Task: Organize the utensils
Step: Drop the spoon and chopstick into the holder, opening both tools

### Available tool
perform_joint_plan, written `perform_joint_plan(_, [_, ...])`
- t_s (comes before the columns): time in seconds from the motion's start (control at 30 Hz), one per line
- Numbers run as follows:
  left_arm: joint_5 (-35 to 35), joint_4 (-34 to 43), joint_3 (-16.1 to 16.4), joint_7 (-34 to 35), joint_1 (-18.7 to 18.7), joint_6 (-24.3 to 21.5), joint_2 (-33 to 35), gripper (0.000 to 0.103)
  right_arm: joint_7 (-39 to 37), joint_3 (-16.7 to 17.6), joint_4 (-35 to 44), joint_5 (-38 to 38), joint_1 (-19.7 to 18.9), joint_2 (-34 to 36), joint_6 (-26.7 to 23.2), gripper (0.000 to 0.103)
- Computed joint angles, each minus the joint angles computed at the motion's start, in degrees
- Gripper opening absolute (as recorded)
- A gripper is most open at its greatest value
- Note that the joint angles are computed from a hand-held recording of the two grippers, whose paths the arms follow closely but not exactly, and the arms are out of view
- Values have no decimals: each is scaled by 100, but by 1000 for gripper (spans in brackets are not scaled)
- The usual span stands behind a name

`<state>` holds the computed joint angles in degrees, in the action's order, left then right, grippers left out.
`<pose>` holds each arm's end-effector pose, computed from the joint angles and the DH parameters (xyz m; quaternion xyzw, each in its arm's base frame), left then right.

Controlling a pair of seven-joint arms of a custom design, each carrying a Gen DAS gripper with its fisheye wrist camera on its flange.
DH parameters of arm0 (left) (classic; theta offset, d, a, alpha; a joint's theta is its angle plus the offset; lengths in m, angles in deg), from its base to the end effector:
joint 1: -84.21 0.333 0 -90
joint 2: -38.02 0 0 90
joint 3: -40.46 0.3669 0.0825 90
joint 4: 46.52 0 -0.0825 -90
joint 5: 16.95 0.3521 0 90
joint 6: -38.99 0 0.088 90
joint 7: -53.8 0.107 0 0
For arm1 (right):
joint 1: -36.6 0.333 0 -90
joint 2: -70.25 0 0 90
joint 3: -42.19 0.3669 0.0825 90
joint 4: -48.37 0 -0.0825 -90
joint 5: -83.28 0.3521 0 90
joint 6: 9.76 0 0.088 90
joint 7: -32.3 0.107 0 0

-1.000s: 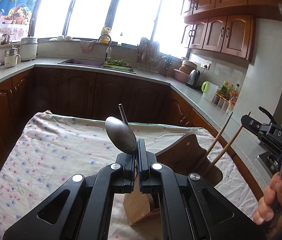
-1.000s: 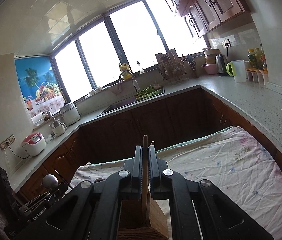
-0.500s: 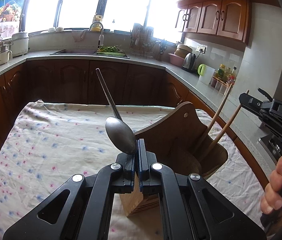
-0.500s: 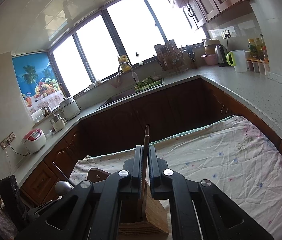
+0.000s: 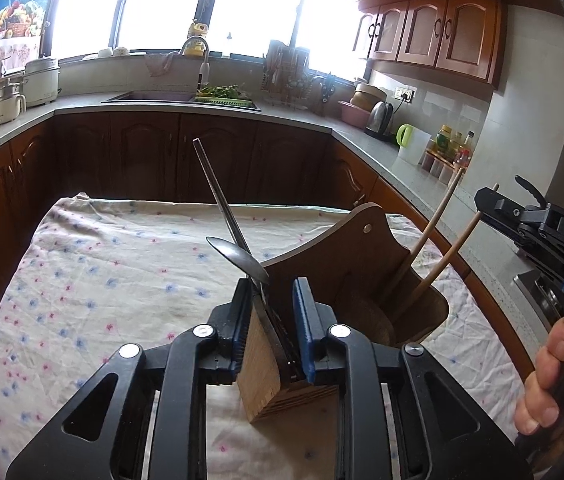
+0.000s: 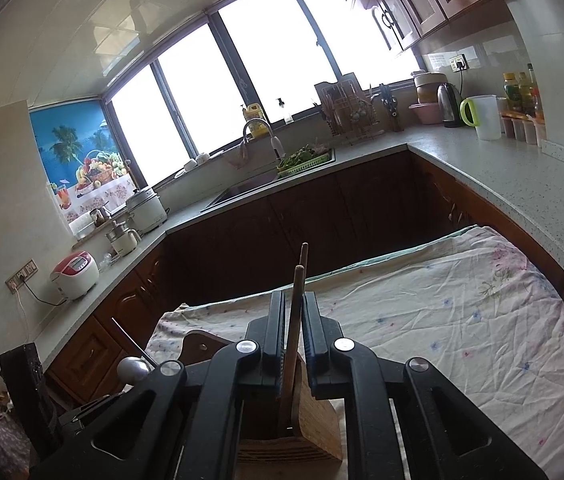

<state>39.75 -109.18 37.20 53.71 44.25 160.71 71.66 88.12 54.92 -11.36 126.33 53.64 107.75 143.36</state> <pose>0.5886 -0.4804 0.5966 -0.7513 0.4553 -0.3416 0.3339 0.7227 0.3044 0.6202 -0.7133 0.4283 -0.0832 0.5484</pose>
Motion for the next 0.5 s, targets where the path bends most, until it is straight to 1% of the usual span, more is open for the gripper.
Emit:
perform_joint_plan(0.03, [19,-49,8,-80,-27,-9,-41,50,-70,60,-78,74,-48,-47,7,24])
perform_joint_plan(0.07, [95,-174,21,-213,-56,49,-123,53,-150,121,-154,170,-101,-95,16,30])
perform_joint_plan(0.1, [133,-223,6,-246,-79,34,-164,54,-246,178,-252,279,-151,-156,45,39])
perform_joint_plan(0.13, [125,-233,-27,-221,-92,-20,-184,55,-353,229,-363,397,-201,-227,78,44])
perform_joint_plan(0.17, [108,-258,-61,-218,-105,-67,-211,62,-433,255,-466,500,-239,-296,99,46])
perform_joint_plan(0.2, [132,-367,-79,-299,-122,-61,-281,65,-514,286,-564,614,-286,-364,91,51])
perform_joint_plan(0.23, [182,-501,-95,-407,-140,-41,-363,66,-612,326,-692,757,-345,-450,79,59])
perform_joint_plan(0.27, [222,-630,-121,-501,-159,-64,-447,68,-755,380,-831,932,-414,-540,78,64])
perform_joint_plan(0.3, [242,-737,-158,-583,-173,-117,-519,70,-885,403,-985,1089,-455,-642,105,72])
perform_joint_plan(0.33, [272,-872,-197,-692,-177,-135,-603,72,-1047,428,-1161,1261,-499,-755,138,77])
perform_joint_plan(0.37, [324,-1036,-236,-826,-177,-125,-701,72,-1209,447,-1334,1437,-546,-868,141,80])
perform_joint_plan(0.43, [363,-1318,-342,-1040,-168,-194,-878,73,-1496,441,-1682,1776,-609,-1095,135,90])
perform_joint_plan(0.5, [400,-1588,-454,-1292,-167,-298,-1048,74,-1662,354,-2006,2016,-615,-1315,98,90])
